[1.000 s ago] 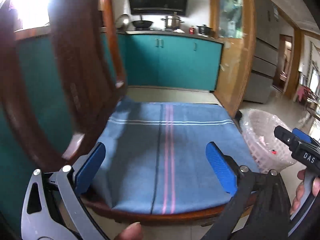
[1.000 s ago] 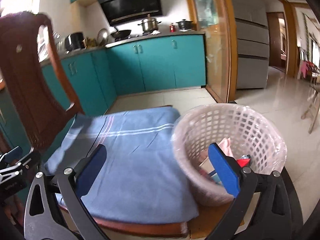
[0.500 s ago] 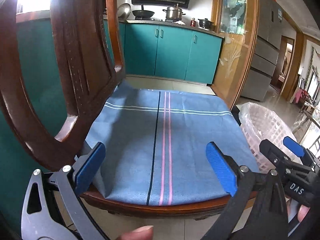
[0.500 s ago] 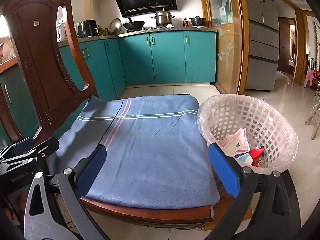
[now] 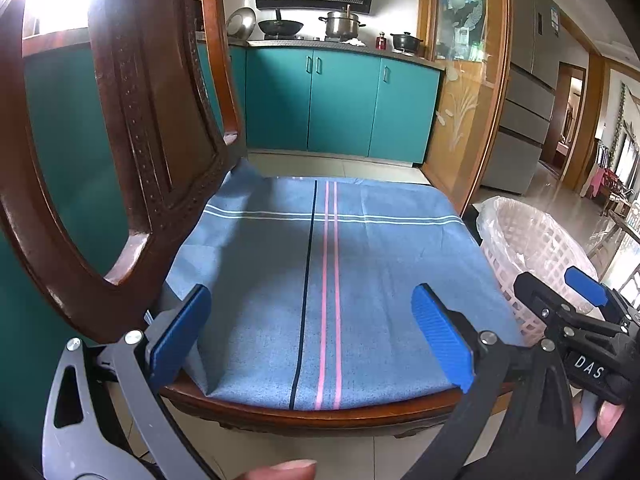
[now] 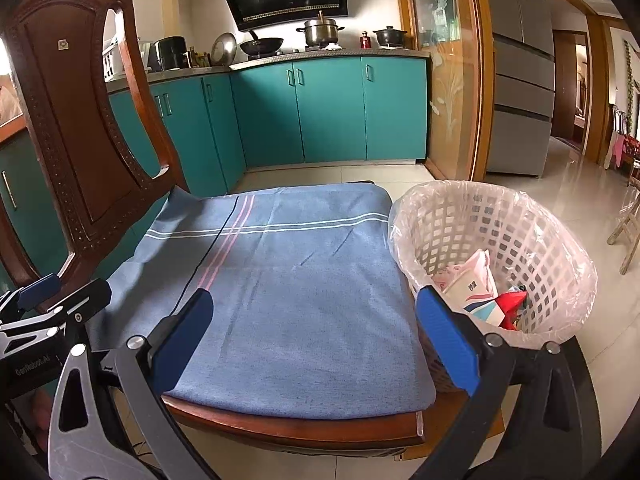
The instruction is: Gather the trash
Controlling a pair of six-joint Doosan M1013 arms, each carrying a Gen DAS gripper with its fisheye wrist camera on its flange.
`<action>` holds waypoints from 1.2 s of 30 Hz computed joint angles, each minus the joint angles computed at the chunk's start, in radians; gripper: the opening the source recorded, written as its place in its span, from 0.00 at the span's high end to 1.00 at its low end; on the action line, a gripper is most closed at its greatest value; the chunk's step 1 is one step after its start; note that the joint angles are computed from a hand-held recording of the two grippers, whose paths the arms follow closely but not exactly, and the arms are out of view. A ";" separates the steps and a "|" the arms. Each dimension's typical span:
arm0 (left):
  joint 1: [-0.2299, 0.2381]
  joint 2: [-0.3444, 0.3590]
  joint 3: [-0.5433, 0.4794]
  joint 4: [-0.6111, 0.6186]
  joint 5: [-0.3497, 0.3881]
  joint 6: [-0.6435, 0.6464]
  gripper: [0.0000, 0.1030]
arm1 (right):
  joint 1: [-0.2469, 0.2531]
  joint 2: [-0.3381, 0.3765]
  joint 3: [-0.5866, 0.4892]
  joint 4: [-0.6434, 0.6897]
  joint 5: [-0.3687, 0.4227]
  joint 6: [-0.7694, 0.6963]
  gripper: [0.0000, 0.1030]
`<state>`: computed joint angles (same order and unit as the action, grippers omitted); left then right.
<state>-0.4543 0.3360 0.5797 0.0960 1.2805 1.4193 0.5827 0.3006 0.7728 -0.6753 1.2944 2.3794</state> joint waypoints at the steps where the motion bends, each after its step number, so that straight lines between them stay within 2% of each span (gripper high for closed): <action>1: 0.000 0.000 0.001 0.000 -0.001 0.000 0.03 | -0.001 0.000 0.000 -0.001 0.001 0.000 0.04; 13: -0.002 0.008 -0.012 -0.012 0.015 0.023 0.03 | -0.007 -0.007 0.007 0.005 0.002 0.008 0.04; 26: 0.010 -0.002 0.005 -0.048 -0.014 0.022 0.03 | -0.008 -0.010 0.014 0.012 -0.004 0.002 0.04; 36: 0.000 -0.002 0.006 -0.028 -0.011 0.033 0.03 | -0.008 -0.010 0.013 0.015 -0.006 -0.004 0.04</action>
<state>-0.4539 0.3335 0.5853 0.0682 1.2691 1.4518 0.5749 0.2905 0.7858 -0.6607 1.2889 2.3752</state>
